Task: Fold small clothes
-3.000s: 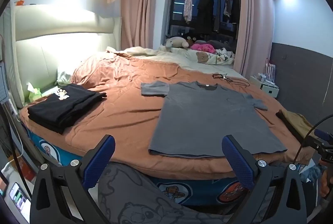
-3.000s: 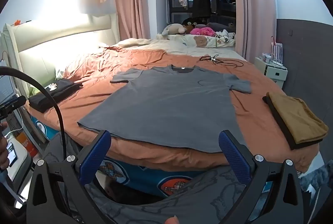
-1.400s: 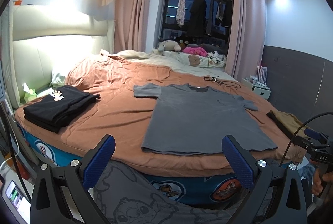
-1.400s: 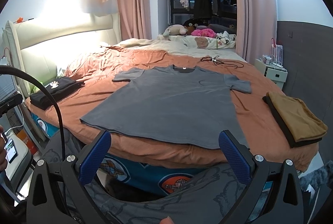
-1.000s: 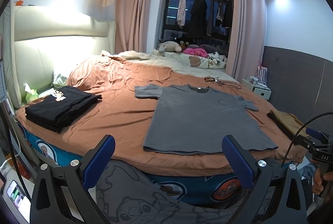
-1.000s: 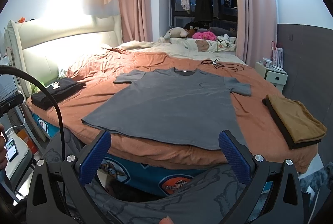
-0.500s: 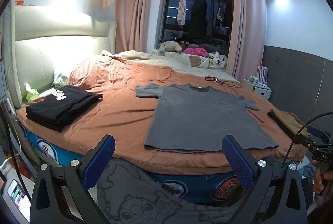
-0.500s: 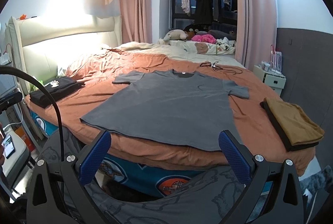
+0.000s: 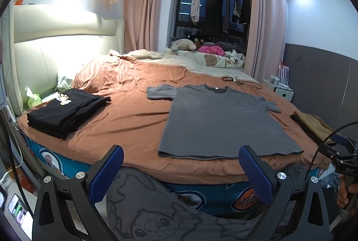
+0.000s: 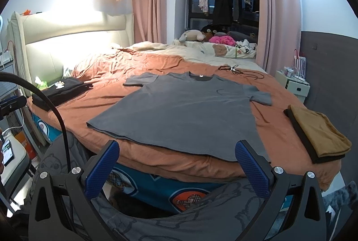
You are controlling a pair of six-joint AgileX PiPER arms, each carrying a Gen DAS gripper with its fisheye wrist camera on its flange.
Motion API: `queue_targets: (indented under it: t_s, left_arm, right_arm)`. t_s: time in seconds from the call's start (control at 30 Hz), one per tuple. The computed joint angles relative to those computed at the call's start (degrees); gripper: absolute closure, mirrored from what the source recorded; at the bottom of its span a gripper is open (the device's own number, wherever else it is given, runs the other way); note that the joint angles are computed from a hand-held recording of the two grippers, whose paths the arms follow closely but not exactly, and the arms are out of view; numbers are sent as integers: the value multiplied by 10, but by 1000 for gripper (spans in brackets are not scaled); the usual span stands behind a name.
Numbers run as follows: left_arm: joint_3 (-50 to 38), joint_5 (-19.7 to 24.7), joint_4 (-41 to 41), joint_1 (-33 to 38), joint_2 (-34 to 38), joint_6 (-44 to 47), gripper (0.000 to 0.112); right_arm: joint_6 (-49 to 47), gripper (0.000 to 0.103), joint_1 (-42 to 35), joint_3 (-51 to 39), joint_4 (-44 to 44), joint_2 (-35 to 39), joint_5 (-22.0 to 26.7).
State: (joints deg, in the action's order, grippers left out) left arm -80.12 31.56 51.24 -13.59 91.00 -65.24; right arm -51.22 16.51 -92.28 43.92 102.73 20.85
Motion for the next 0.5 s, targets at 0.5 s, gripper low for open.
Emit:
queue_targets:
  t_s: [0.5]
  left_arm:
    - [-98, -19, -111, 64, 75, 126, 9]
  right_arm:
    - [109, 0, 19, -201, -105, 124, 71]
